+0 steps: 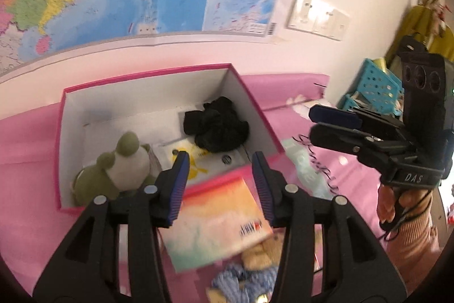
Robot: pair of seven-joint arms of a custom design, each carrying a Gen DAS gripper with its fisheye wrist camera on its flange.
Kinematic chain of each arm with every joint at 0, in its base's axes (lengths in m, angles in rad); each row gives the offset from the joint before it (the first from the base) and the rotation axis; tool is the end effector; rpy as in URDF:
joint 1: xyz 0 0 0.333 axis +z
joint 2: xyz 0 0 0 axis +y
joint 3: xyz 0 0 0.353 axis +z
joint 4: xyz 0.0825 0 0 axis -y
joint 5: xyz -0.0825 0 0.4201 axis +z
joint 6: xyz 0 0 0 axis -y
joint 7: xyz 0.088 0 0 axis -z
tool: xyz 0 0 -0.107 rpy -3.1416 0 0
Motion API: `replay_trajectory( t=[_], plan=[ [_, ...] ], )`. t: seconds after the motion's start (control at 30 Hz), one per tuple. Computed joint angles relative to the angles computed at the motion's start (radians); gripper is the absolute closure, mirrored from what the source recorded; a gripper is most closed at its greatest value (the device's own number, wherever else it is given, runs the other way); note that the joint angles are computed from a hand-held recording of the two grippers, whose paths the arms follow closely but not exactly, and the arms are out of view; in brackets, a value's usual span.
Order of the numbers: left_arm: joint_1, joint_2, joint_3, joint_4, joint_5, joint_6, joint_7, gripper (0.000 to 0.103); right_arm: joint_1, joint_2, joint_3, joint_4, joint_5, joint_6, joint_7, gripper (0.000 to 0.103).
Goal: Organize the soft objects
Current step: 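Move the right gripper to the beige teddy bear and grasp it, then lift the teddy bear with the right gripper over the pink box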
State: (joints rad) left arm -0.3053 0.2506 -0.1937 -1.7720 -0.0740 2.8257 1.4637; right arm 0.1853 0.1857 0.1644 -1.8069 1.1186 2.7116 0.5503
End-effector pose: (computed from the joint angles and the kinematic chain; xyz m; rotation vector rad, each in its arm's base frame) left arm 0.6393 -0.3283 0.5370 -1.5685 2.1383 -1.0628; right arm 0.6630 0.1996 0.5279 -1.8190 1.1126 -0.2337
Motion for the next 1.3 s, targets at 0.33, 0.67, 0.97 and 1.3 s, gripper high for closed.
replay_trajectory(
  t=[0.33, 0.67, 0.97, 1.3],
  plan=[
    [0.037, -0.125, -0.075, -0.208, -0.206, 0.055, 0.214, 0.055, 0.052, -0.19, -0.066, -0.243, 0.159, -0.047, -0.17, 0.05],
    [0.019, -0.136, -0.09, -0.266, -0.325, 0.008, 0.341, 0.055, 0.096, -0.213, -0.104, -0.388, 0.098, -0.016, -0.06, 0.048],
    [-0.005, -0.099, -0.08, -0.247, -0.265, -0.038, 0.306, 0.055, 0.119, -0.183, -0.082, -0.41, 0.075, 0.058, -0.052, 0.052],
    [-0.007, -0.063, -0.079, -0.216, -0.241, -0.088, 0.295, 0.055, 0.116, -0.173, -0.072, -0.408, 0.106, 0.093, -0.069, 0.079]
  ],
)
